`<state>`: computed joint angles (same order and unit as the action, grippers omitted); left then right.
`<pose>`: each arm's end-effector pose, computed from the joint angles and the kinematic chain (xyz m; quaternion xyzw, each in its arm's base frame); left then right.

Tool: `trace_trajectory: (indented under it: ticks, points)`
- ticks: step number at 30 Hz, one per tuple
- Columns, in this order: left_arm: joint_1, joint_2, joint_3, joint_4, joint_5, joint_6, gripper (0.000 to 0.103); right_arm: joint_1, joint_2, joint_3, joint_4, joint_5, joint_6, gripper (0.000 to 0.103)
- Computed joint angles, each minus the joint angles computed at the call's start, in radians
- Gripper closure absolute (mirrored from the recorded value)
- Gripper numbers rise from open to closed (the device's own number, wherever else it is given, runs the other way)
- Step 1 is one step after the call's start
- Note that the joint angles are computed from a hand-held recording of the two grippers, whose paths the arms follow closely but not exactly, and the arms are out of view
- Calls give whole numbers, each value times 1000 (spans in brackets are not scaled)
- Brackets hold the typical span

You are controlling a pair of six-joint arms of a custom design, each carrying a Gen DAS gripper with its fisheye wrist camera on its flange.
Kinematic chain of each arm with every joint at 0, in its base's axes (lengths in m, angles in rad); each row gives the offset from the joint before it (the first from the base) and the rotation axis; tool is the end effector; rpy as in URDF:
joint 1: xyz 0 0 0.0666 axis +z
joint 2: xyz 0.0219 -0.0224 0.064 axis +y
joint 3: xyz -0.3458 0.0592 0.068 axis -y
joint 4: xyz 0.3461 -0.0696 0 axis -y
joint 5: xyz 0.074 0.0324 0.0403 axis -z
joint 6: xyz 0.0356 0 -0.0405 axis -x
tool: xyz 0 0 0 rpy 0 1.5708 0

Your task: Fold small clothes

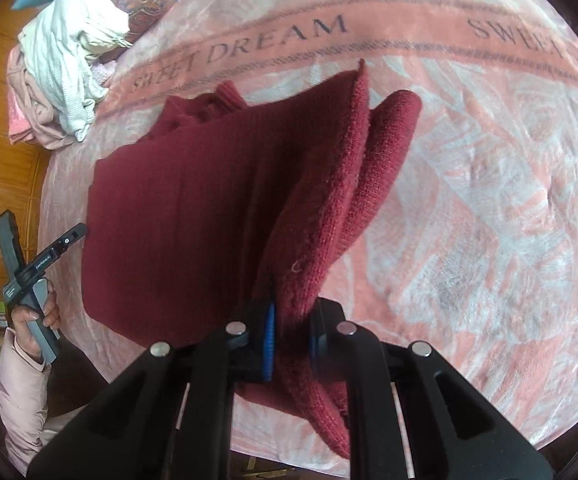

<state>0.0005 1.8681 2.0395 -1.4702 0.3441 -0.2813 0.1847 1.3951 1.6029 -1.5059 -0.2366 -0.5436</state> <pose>0.5579 -0.0121 0.3967 0.1596 0.9633 -0.1492 0.1561 0.3879 0.0806 0.4497 0.1598 0.9709 0.1573 0.0845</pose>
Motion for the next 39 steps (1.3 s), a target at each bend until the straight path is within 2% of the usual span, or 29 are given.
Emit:
trace_trajectory:
  ticks: [5,9,12,15,17,18,21,24,26,28,29,31,34,36,39]
  points:
    - [21,14,46,-15,31,8,30,153,125,194,-44,70,-10,92]
    - [40,22,64,-26,48,12,30,262,255,339,-116,139,-3,92]
    - [53,30,75,-37,62,20,30,294,314,368,-126,153,1,91]
    - [59,33,80,-45,74,24,30,307,326,332,-95,142,6,90]
    - [59,35,82,-47,75,23,30,307,324,309,-70,121,6,82]
    - [59,35,83,-49,78,23,30,303,315,294,-45,98,3,75]
    - [50,40,88,-68,93,25,30,285,279,261,18,-8,-7,41]
    - [32,43,94,-117,134,21,30,264,220,235,76,-93,-11,42]
    - [12,41,94,-154,163,16,30,258,196,242,51,-92,-8,43]
    - [-15,37,86,-200,200,-3,30,248,172,232,5,-96,-6,50]
    - [-31,31,78,-216,207,-16,30,242,156,215,-5,-105,-2,50]
    - [-66,5,43,-210,197,-35,30,231,129,180,-30,-119,25,52]
    - [-108,-28,-1,-183,175,-52,30,215,81,107,-10,-170,61,53]
    - [-122,-37,-16,-157,155,-42,29,214,61,69,8,-181,73,53]
    - [-131,-31,-19,-132,132,2,29,224,73,-8,61,-247,45,53]
